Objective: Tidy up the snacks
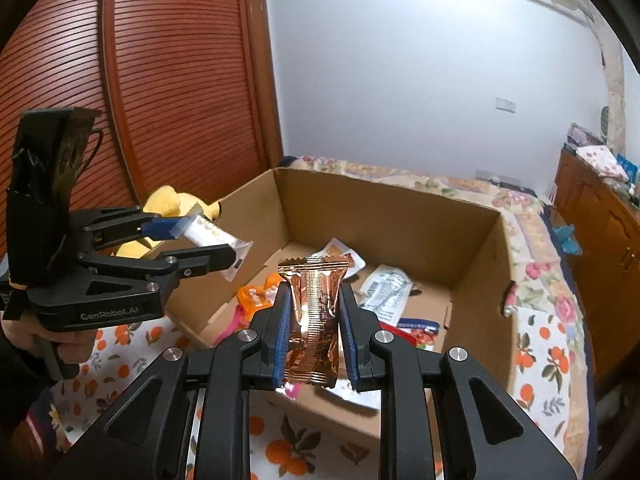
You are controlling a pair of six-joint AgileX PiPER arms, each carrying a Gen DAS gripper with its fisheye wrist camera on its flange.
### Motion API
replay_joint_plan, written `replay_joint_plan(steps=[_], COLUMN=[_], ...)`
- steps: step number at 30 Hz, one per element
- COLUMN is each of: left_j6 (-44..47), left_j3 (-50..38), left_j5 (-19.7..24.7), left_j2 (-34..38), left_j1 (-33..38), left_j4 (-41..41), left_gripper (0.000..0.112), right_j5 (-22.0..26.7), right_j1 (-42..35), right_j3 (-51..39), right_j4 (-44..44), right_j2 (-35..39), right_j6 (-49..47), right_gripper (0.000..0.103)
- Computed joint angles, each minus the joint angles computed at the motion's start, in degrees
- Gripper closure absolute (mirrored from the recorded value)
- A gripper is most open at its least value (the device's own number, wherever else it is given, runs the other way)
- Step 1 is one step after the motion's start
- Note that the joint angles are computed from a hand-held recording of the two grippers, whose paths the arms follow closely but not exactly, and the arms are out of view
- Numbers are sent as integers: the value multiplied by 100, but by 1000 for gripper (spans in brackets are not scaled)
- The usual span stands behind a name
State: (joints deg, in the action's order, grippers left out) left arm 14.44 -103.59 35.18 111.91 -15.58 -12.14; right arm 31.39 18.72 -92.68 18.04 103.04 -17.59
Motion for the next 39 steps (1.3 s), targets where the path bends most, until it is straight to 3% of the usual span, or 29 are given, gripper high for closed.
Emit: replay_joint_plan(steps=[19, 31, 39], left_j6=[119, 145, -116], left_j3=[159, 595, 1211], left_j5=[-215, -443, -900], left_j2=[-31, -301, -665], left_j1=[206, 210, 42], left_j4=[-245, -241, 8], left_gripper=[57, 56, 40], right_j5=[583, 412, -148], right_j1=[242, 274, 305], right_j3=[-1160, -1008, -154], right_j4=[-281, -600, -1058], right_j2=[1019, 927, 324], right_j6=[387, 778, 1311], right_gripper=[80, 66, 52])
